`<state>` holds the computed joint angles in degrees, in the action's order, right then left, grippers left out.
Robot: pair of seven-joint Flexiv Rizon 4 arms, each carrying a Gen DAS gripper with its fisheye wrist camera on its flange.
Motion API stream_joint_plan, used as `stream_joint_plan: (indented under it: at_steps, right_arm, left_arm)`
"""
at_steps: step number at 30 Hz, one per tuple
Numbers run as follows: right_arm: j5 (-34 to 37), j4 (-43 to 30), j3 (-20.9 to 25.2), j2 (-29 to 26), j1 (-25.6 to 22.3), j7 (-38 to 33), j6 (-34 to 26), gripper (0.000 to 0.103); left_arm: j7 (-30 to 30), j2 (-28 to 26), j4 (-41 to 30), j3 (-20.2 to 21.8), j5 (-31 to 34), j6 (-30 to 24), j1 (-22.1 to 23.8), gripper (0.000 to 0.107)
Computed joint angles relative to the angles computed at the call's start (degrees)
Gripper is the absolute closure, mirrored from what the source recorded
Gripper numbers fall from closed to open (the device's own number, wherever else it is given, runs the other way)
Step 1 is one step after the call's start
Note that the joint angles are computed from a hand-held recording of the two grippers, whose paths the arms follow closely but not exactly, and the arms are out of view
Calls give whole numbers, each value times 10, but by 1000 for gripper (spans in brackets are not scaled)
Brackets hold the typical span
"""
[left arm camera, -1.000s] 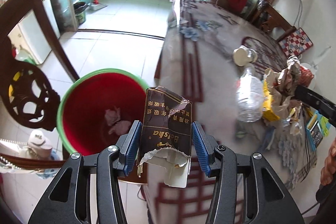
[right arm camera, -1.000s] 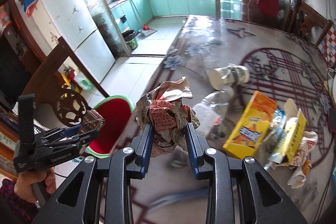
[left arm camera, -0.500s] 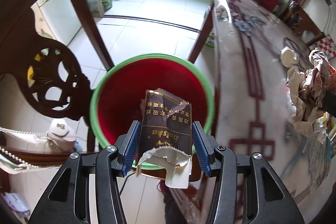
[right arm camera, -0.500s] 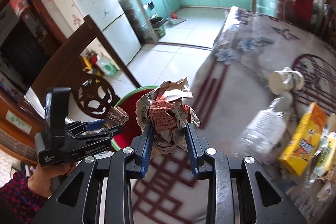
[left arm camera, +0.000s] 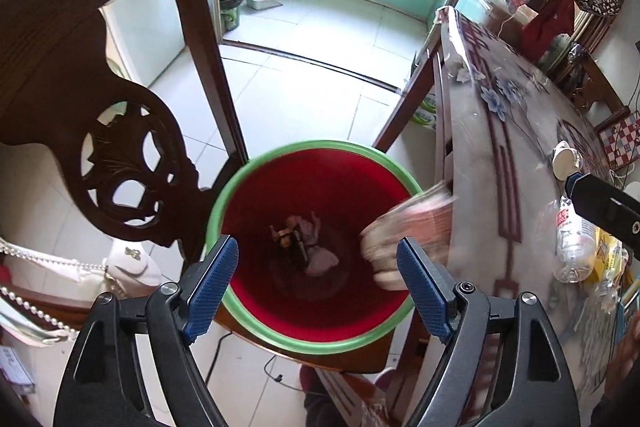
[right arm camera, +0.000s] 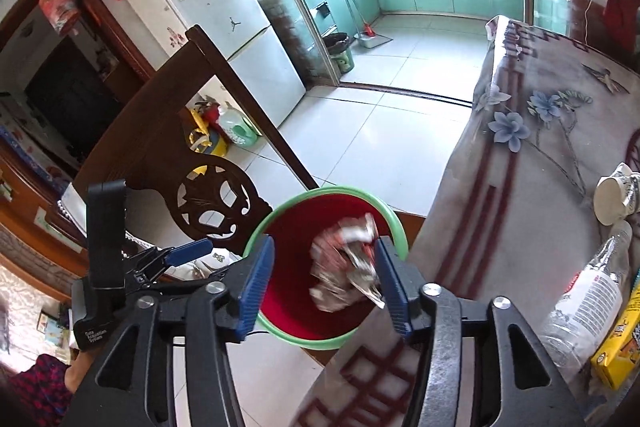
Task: Collect trash
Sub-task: 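Open both tools to drop the pack and paper into the bucket, then grasp the clear water bottle with the left tool while the right tool grasps the yellow carton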
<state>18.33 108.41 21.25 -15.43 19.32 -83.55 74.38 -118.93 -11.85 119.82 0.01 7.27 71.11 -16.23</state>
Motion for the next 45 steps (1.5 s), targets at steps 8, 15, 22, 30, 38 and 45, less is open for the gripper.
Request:
stream_joint_plan:
  at_steps: [8,15,22,30,38,45]
  right_arm:
    - [5,28,-6,22,-9,24,25,43]
    - [46,93,-16,93,-25,16,43,42]
    - [-208,264,-94,181,-59,270,92,39]
    - [-123,233,-145,131,-102,243,52,39]
    - [-291,218,-186,67,-106,306,54,39]
    - [-218,213,-133,66,-165,195,71,39]
  left_arm:
    - [-12,0,-18,5,31,-20,-8,25]
    - [-8,4,-22,-8,26,-5,-14,25]
    - [-14,-2,-35,-13,36,-10,-37,25]
    - [-95,-3,-55,-19,62,-31,-79,25]
    - [-218,-37,-154,-37,129,-82,-152,24]
    - [-231,-87,-247,-39,135,-119,-195,23]
